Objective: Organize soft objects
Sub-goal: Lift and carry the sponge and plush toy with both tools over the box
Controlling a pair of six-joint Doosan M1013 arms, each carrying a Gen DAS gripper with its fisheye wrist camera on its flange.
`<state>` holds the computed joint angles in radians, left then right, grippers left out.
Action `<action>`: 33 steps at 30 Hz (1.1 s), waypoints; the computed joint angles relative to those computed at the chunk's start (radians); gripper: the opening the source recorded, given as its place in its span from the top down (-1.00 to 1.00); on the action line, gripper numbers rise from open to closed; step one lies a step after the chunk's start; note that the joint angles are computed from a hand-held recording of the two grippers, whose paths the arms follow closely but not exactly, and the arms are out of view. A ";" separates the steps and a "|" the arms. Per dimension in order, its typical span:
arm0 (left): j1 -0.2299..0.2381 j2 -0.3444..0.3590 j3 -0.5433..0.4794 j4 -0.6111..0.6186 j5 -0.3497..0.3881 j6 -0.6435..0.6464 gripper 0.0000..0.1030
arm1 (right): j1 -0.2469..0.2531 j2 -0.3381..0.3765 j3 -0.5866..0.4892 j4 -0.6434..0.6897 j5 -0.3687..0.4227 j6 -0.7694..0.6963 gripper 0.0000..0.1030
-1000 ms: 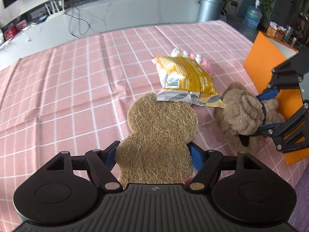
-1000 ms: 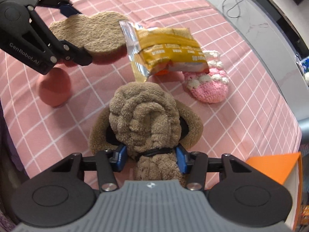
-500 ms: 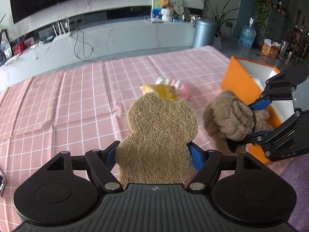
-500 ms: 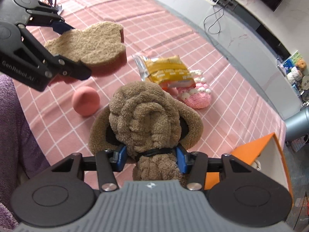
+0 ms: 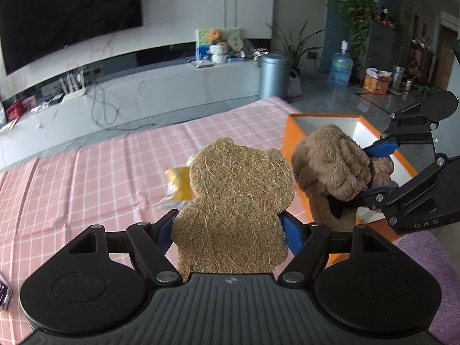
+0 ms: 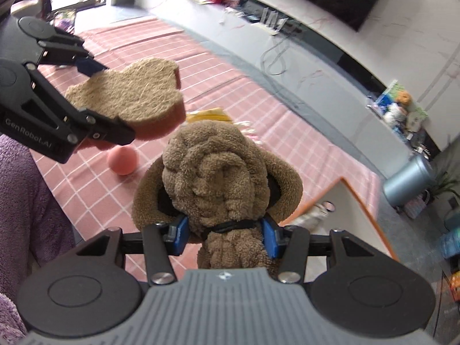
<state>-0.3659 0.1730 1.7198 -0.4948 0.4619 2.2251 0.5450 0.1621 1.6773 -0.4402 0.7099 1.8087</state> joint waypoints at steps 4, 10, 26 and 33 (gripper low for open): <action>-0.027 0.011 -0.020 -0.057 0.007 0.057 -0.65 | -0.015 -0.044 0.036 -0.069 0.020 0.093 0.02; -0.093 0.057 -0.079 -0.119 0.058 0.122 -0.65 | -0.066 -0.080 0.070 -0.115 0.088 0.184 0.02; -0.232 0.226 -0.260 0.200 0.158 -0.023 -0.65 | -0.207 -0.030 0.105 -0.088 0.085 0.078 0.01; -0.247 0.304 -0.356 0.293 0.237 -0.116 -0.66 | -0.265 0.002 0.085 0.025 0.028 -0.106 0.01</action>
<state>-0.6132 0.4772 1.3637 -0.2019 0.6987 2.1088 0.2796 0.1645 1.7624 -0.4156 0.7384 1.7031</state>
